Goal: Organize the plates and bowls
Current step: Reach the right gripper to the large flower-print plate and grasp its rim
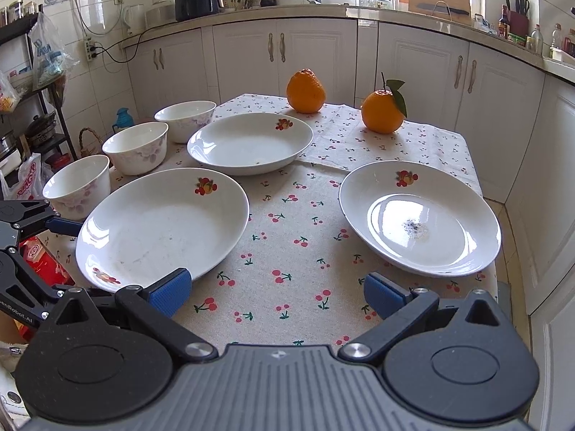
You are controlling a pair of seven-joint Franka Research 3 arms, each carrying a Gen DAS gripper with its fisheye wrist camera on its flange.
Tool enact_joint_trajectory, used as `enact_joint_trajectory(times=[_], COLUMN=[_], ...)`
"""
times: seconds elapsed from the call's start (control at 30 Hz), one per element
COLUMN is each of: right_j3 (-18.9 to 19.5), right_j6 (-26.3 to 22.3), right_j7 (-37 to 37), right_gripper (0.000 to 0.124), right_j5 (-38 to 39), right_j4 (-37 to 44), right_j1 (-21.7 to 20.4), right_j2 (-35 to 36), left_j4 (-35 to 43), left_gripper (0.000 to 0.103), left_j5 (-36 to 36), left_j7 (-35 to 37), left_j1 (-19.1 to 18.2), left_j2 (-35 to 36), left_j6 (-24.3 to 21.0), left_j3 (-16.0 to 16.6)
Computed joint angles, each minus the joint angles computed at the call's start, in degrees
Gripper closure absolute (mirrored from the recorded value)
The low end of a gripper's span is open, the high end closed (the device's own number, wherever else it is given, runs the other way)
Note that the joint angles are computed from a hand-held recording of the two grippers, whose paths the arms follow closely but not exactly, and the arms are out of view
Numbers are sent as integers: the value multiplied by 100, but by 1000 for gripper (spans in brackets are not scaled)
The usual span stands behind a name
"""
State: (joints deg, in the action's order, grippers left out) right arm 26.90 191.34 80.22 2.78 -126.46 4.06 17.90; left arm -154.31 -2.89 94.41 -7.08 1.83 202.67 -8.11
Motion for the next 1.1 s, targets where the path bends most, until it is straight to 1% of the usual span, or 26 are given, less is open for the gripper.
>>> enact_joint_trajectory(times=[0.03, 0.13, 0.17, 0.2, 0.3, 0.4, 0.5, 0.6, 0.67, 0.77, 0.83, 0.93, 1.07, 1.1], right_j3=[-74, -104, -100, -81, 103, 468, 989, 1257, 1429, 1671, 1617, 1379, 1263, 1189], right_j6=[-48, -195, -241, -293, -445, -603, -742, -904, -1066, -1411, -1668, -2053, -2565, -2585], right_j7=[-17, -130, -189, -259, -509, -821, -1192, -1487, -1688, -2007, -2141, -2275, -2610, -2663], right_gripper=[21, 21, 21, 21, 21, 21, 21, 21, 21, 21, 21, 21, 21, 21], right_j5=[9, 64, 98, 134, 271, 408, 567, 750, 882, 1085, 1180, 1258, 1403, 1424], right_j4=[40, 187, 231, 283, 419, 551, 685, 847, 998, 1266, 1463, 1764, 2139, 2205], right_j1=[82, 150, 163, 162, 40, -252, -687, -878, -996, -1164, -1085, -823, -649, -560], right_j2=[9, 84, 109, 142, 246, 389, 584, 745, 885, 1129, 1243, 1376, 1573, 1599], left_j4=[21, 75, 87, 92, 123, 148, 197, 239, 221, 136, 121, 111, 112, 114], left_gripper=[4, 4, 4, 3, 0, 0, 0, 0, 0, 0, 0, 0, 0, 0], left_j5=[8, 548, 520, 331, 165, -54, -26, -105, -146, -68, -122, -207, -575, -668], left_j7=[-9, -523, -540, -381, -306, -198, -236, -200, -181, -226, -198, -146, 66, 128], left_j1=[4, 146, 127, 46, -39, -133, -128, -164, -185, -167, -192, -225, -351, -381], left_j2=[43, 144, 176, 213, 266, 268, 247, 234, 277, 383, 391, 380, 354, 338], left_j6=[39, 76, 97, 158, 202, 160, 15, -98, 26, 417, 474, 477, 439, 408], left_j3=[4, 31, 43, 62, 91, 111, 119, 136, 141, 139, 140, 138, 135, 134])
